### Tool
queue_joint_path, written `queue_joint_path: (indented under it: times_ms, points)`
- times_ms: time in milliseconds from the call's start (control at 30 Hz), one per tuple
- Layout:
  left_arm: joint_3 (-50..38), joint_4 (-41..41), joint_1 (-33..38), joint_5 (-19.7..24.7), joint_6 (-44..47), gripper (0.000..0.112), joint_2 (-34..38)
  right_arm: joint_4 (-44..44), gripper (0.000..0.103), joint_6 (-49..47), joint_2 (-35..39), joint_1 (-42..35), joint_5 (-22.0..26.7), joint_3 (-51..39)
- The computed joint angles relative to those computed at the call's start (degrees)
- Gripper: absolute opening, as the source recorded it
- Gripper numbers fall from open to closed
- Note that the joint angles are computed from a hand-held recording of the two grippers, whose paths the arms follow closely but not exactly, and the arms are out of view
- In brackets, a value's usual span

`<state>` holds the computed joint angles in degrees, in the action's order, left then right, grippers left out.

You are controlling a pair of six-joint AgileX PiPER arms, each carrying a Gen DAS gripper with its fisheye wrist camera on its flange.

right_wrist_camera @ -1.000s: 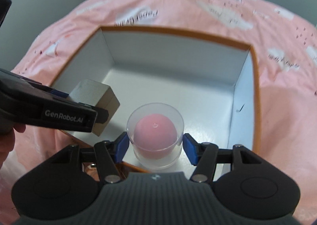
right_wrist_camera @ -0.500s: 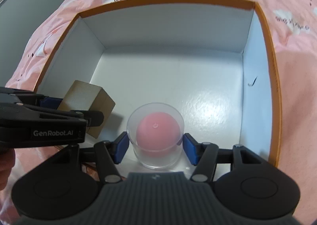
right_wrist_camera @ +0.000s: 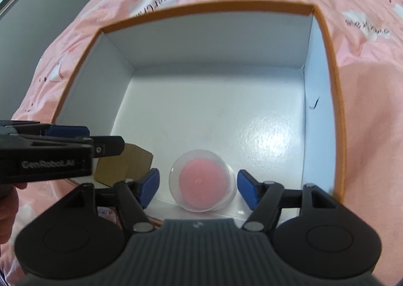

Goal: Organize rigid objects
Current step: 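Carry block and cup into the box and open both tools to release, then grasp the white round tin with the left tool while the right tool grasps the green soap bottle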

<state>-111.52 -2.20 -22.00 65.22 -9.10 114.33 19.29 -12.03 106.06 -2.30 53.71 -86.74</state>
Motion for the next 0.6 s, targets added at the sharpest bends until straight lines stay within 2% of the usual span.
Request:
queue_joint_path:
  times_ms: [167, 333, 467, 533, 600]
  points:
    - [10.2, -2.8, 0.2, -5.8, 1.4, 0.073, -10.0, 1.4, 0.068, -2.5, -8.8, -0.4, -6.3, 7.8]
    - [21.2, -3.4, -0.6, -11.0, -0.1, 0.073, -19.3, 5.1, 0.068, -4.8, -17.7, -1.6, -9.2, 15.5]
    - [29.0, -3.0, -0.6, -12.9, -2.8, 0.073, -24.2, 10.7, 0.068, -8.3, -23.9, -2.7, -9.7, 22.2]
    - [32.6, -2.3, -0.7, -13.5, -4.3, 0.073, -25.8, 10.4, 0.068, -7.7, -26.7, -1.8, -11.1, 26.0]
    - [36.6, -1.3, -0.8, -15.2, -6.7, 0.073, -27.1, 6.5, 0.068, -4.6, -29.5, 0.0, -13.4, 30.1]
